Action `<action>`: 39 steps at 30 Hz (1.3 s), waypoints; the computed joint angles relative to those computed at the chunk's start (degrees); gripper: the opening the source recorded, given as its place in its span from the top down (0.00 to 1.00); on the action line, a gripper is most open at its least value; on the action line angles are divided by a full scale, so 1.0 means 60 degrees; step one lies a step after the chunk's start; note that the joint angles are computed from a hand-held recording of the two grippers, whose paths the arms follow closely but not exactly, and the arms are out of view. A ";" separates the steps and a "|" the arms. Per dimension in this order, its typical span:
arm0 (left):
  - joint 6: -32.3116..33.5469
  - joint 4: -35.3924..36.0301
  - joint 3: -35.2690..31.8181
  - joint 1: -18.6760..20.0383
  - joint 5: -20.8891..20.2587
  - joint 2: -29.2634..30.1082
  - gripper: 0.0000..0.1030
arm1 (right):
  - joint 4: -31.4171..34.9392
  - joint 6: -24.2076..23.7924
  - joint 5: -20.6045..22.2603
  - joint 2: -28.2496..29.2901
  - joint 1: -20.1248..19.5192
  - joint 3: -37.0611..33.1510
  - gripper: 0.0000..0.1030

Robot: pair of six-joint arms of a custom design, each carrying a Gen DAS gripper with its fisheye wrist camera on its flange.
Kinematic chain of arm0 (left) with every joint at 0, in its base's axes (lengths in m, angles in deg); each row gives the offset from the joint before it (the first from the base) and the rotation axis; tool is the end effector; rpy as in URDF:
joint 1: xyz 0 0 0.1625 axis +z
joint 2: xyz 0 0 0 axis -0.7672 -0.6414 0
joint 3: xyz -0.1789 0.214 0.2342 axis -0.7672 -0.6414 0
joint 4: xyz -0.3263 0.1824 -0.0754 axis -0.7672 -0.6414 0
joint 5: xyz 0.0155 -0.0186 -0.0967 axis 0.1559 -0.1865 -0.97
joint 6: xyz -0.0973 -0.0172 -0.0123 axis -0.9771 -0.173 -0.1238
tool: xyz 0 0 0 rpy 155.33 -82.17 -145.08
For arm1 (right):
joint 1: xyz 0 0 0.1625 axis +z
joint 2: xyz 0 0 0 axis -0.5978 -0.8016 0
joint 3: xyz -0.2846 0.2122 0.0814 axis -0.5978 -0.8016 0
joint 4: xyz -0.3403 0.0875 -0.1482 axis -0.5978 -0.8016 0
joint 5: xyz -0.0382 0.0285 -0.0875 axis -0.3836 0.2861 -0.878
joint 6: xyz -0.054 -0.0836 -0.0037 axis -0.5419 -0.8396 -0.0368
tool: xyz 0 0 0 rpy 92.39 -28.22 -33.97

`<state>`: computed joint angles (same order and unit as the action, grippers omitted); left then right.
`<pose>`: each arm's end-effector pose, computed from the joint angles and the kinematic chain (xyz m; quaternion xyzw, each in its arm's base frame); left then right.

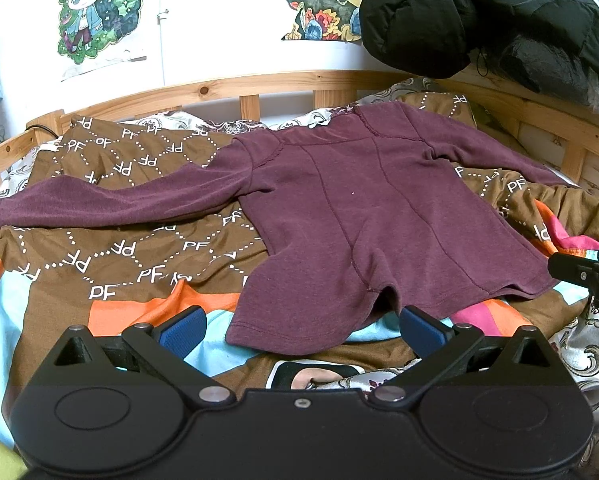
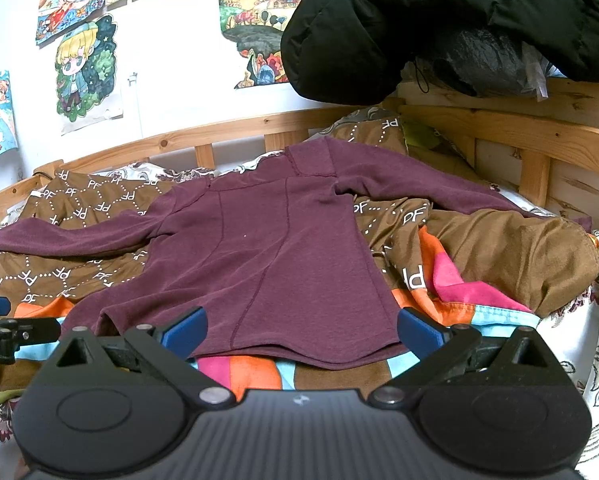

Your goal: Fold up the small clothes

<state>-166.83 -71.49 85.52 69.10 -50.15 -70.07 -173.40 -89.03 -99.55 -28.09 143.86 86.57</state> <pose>-0.1467 -0.2908 0.2425 0.0930 0.7766 -0.4731 0.4054 0.2387 -0.4030 0.0695 0.3207 -0.8281 0.4287 0.1664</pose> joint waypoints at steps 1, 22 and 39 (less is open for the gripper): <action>-0.0036 0.0035 -0.0007 -0.0013 -0.0011 0.0005 0.01 | 0.0011 0.0001 0.0000 -0.0007 0.0000 0.0003 0.00; -0.0026 0.0016 -0.0001 -0.0013 -0.0013 0.0004 0.01 | 0.0076 0.0020 0.0018 -0.0069 -0.0048 0.0043 0.00; -0.0212 0.0201 -0.0025 -0.0040 -0.0025 -0.0007 0.01 | 0.0107 0.0106 -0.0056 -0.0016 -0.0071 -0.0002 0.00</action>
<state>-168.10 -70.28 85.37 68.86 -50.30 -70.11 -172.76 -88.39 -99.89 -28.18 143.44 86.56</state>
